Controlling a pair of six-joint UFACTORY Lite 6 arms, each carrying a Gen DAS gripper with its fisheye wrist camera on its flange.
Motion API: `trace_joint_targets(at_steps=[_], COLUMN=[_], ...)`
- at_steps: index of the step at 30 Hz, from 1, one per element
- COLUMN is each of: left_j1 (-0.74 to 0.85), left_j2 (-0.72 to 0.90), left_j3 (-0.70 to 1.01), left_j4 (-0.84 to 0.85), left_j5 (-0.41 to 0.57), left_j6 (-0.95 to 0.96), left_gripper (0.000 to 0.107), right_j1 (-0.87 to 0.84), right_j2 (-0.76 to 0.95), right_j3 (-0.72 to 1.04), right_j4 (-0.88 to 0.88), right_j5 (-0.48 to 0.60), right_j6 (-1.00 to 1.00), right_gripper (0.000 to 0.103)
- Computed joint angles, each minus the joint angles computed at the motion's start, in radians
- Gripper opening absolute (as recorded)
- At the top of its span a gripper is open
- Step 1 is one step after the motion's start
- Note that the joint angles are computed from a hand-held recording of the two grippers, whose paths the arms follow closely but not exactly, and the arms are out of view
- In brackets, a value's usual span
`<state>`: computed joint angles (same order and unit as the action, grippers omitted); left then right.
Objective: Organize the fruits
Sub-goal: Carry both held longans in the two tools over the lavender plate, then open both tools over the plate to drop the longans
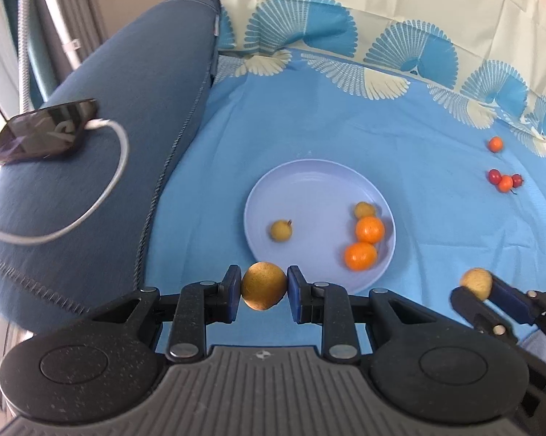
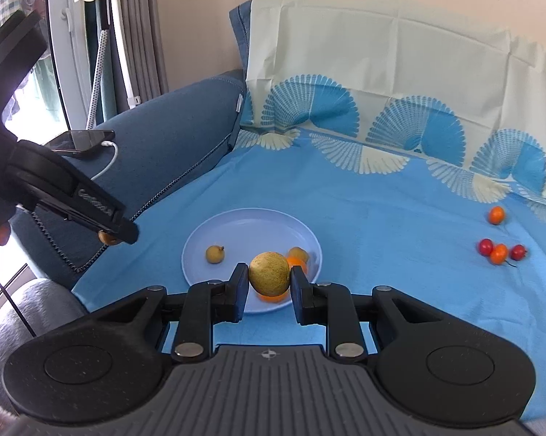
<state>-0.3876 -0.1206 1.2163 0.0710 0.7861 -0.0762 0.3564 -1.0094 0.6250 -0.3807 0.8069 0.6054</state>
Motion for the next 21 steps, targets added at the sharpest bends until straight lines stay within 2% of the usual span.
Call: trace_joint_targets(at_steps=[4,9,15,21], left_j1=[-0.010,-0.020,-0.022,-0.017], left_j2=[0.142,0.338,0.535,0.671], left_j3=[0.088,0.220,0.349,0.449], left_j4=[-0.010,0.003,0.038,0.085], left_j5=[-0.057,-0.096,-0.122,-0.122], left_j6=[-0.003,-0.022,-0.057,-0.077], left_gripper=[0.030,0.030,0.030,0.030], right_j1=[-0.203,-0.318,-0.361,-0.327], right_j2=[0.129,0.325,0.559,0.727], right_j3=[-0.015,0.000,0.032,0.069], right_j4=[0.212,0.395,0.552,0.605], right_j5=[-0.178,-0.344,-0.495,-0.590], right_j6=[-0.268,-0.492,-0.679,-0.742], right_gripper=[0.026,0.026,0.026,0.026])
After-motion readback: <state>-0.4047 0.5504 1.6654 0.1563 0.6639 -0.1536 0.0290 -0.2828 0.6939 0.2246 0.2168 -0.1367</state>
